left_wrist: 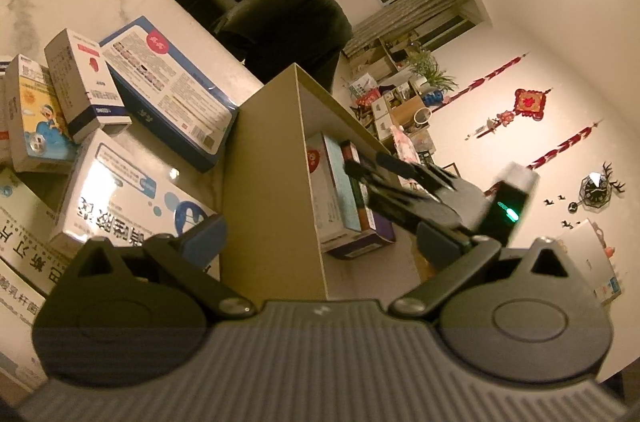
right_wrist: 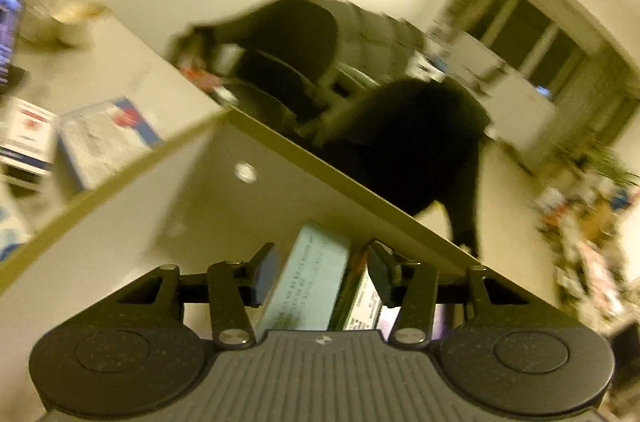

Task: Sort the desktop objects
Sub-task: 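Lower the teal box into the beige box and open the right gripper, then raise the right tool out of the beige box while the left tool moves to the bunny-print box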

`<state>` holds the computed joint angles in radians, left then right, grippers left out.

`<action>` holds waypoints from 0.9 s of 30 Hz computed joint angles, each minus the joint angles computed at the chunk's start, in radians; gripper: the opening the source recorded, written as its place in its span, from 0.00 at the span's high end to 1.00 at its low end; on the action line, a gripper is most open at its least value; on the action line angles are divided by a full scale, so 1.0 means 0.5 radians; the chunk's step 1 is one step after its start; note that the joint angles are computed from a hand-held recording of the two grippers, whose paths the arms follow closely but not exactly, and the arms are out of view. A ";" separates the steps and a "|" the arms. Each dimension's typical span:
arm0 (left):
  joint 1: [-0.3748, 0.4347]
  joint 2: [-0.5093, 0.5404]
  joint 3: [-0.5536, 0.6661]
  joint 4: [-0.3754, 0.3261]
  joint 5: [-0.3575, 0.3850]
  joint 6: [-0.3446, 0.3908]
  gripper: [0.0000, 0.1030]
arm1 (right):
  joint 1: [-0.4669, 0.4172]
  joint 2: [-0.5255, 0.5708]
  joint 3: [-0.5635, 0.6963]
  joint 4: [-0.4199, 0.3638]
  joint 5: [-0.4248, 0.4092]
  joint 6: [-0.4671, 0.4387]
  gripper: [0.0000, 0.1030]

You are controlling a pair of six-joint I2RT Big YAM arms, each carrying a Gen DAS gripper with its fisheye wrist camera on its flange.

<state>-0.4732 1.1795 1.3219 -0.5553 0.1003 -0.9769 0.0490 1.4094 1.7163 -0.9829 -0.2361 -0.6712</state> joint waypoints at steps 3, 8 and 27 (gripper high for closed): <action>0.008 -0.001 -0.015 0.009 0.005 -0.015 0.00 | -0.118 0.000 0.071 -0.178 -0.293 -0.219 0.46; 0.013 0.005 -0.028 0.000 0.016 -0.028 0.00 | -0.201 -0.028 0.073 -0.389 -0.440 -0.583 0.46; 0.051 -0.008 -0.045 -0.028 0.040 -0.053 0.00 | -0.139 -0.112 -0.171 -0.298 -0.278 -1.171 0.53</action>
